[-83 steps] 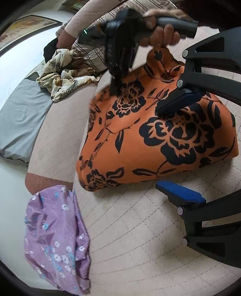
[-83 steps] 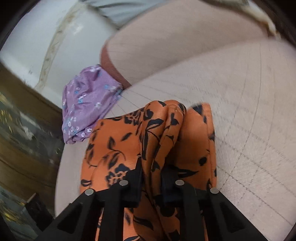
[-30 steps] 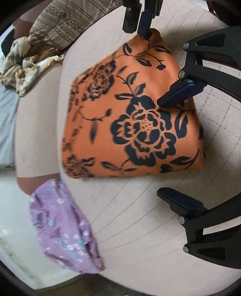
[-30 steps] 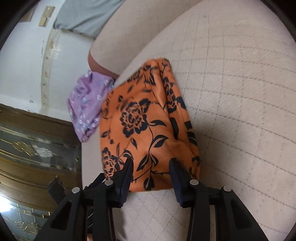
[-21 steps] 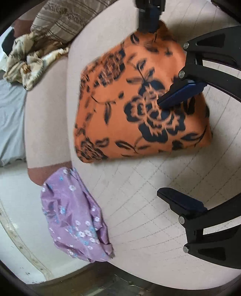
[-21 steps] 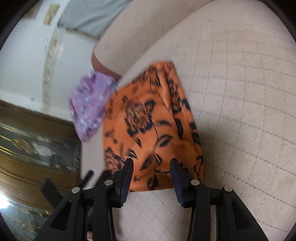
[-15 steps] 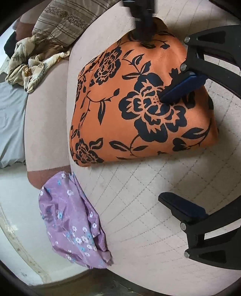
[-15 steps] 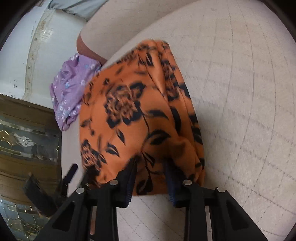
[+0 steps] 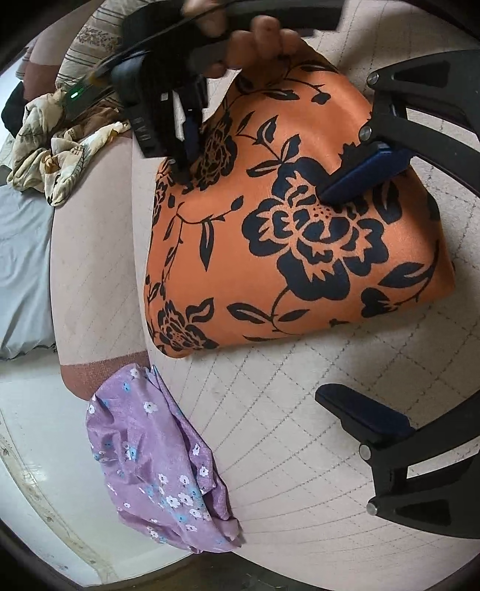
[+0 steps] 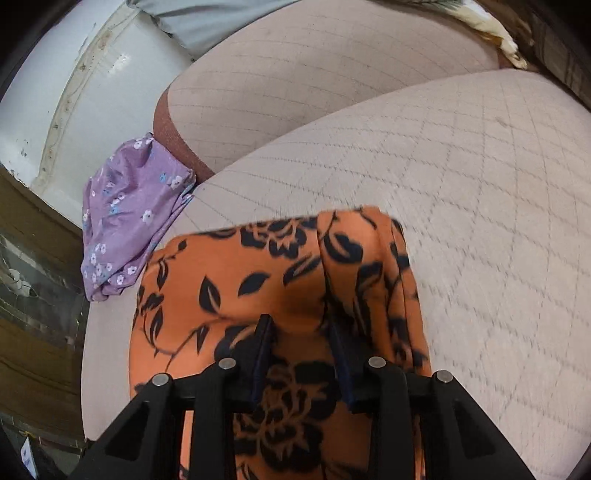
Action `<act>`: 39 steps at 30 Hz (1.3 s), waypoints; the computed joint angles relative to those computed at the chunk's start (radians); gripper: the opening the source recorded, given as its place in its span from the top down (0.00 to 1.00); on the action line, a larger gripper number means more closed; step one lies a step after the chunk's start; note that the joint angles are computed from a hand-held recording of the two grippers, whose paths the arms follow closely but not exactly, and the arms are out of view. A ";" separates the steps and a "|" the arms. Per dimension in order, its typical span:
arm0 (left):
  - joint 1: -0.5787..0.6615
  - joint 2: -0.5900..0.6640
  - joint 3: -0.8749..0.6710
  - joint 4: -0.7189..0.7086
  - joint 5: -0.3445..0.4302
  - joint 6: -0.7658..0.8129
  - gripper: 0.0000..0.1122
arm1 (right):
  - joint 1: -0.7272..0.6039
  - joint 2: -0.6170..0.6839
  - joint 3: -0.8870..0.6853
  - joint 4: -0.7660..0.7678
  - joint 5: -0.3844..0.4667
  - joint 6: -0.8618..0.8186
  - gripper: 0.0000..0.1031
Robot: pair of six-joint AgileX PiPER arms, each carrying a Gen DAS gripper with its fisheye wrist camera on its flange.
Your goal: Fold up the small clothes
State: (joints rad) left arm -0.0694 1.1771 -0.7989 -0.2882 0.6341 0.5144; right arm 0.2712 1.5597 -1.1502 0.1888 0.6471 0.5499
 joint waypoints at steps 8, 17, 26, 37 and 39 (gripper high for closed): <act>-0.021 -0.012 0.011 0.032 -0.018 -0.022 0.12 | -0.011 0.114 -0.231 0.244 0.082 -0.283 0.65; -0.005 0.003 0.007 -0.007 -0.013 0.017 0.10 | 0.031 0.405 -0.495 0.250 0.191 -0.286 0.65; -0.021 -0.010 0.011 0.032 -0.013 -0.022 0.10 | 0.014 0.048 -0.171 0.232 0.168 -0.251 0.65; -0.041 -0.028 0.032 0.070 -0.030 -0.057 0.10 | 0.083 -0.149 0.093 0.062 0.152 -0.062 0.63; -0.041 -0.026 0.030 0.069 -0.031 -0.053 0.10 | 0.075 -0.157 0.083 0.075 0.153 -0.076 0.62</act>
State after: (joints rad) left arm -0.1100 1.1514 -0.7685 -0.2196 0.6036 0.4618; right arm 0.3464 1.4026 -1.0668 0.2640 0.8000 0.4737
